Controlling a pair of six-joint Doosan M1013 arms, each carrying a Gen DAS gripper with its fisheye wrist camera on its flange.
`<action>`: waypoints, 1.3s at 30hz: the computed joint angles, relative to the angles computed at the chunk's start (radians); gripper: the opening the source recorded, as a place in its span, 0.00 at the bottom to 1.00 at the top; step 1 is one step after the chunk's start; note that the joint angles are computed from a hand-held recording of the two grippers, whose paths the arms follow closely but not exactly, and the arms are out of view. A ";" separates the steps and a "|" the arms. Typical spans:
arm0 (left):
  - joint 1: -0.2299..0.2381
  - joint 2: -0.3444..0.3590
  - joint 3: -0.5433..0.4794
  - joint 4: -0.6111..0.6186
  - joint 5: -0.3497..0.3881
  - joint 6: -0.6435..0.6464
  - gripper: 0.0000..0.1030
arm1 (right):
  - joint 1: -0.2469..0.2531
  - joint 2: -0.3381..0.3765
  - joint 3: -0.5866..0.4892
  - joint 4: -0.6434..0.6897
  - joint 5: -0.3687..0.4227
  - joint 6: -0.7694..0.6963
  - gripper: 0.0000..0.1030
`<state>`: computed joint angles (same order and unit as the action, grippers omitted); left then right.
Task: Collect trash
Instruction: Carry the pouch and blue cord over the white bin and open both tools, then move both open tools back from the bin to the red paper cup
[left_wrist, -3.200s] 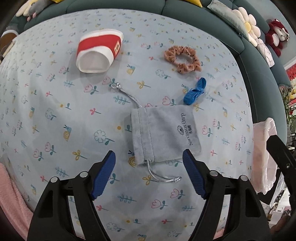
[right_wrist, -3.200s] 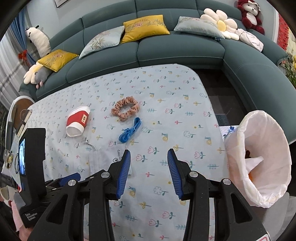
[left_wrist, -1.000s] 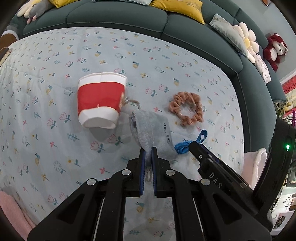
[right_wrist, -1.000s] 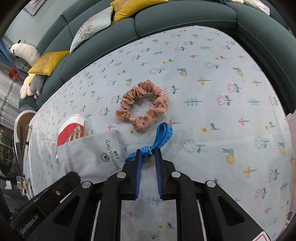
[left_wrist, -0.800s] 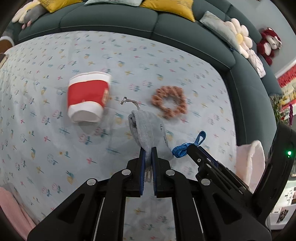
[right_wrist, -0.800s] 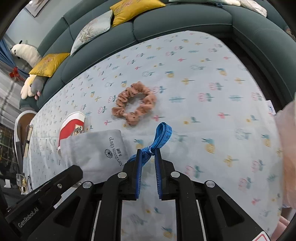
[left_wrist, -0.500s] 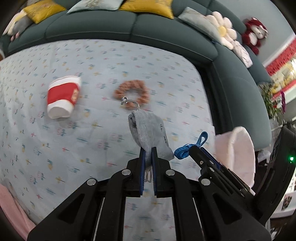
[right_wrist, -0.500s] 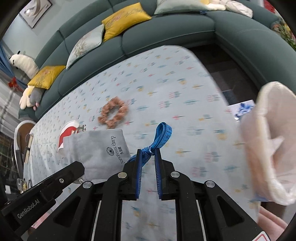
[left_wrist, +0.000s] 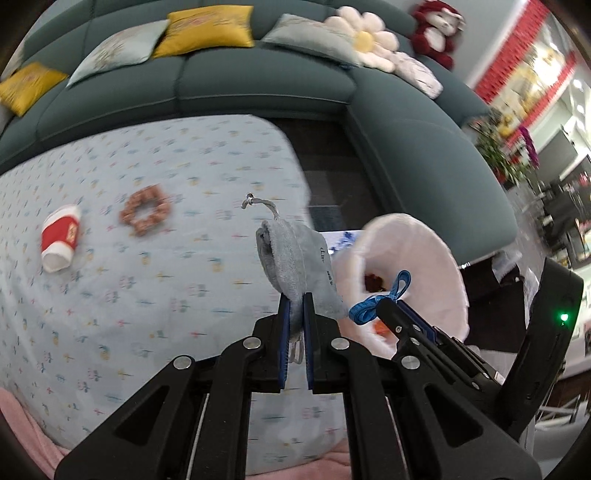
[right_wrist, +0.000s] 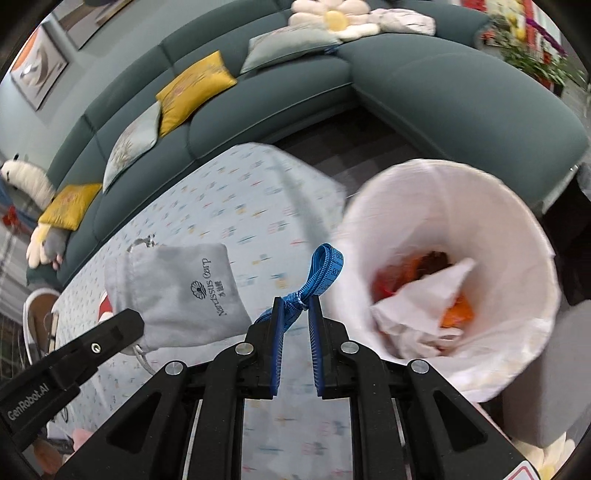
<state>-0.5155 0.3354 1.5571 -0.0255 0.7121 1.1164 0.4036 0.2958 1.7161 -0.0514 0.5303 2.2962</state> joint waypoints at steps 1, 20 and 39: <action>-0.010 0.003 -0.007 0.000 0.001 0.006 0.06 | -0.007 -0.008 0.010 -0.004 -0.003 0.007 0.12; -0.111 0.083 -0.120 -0.071 0.029 0.153 0.09 | -0.122 -0.116 0.162 -0.041 -0.058 0.074 0.12; -0.102 0.074 -0.100 0.058 0.033 -0.003 0.52 | -0.113 -0.092 0.128 -0.041 -0.047 0.039 0.18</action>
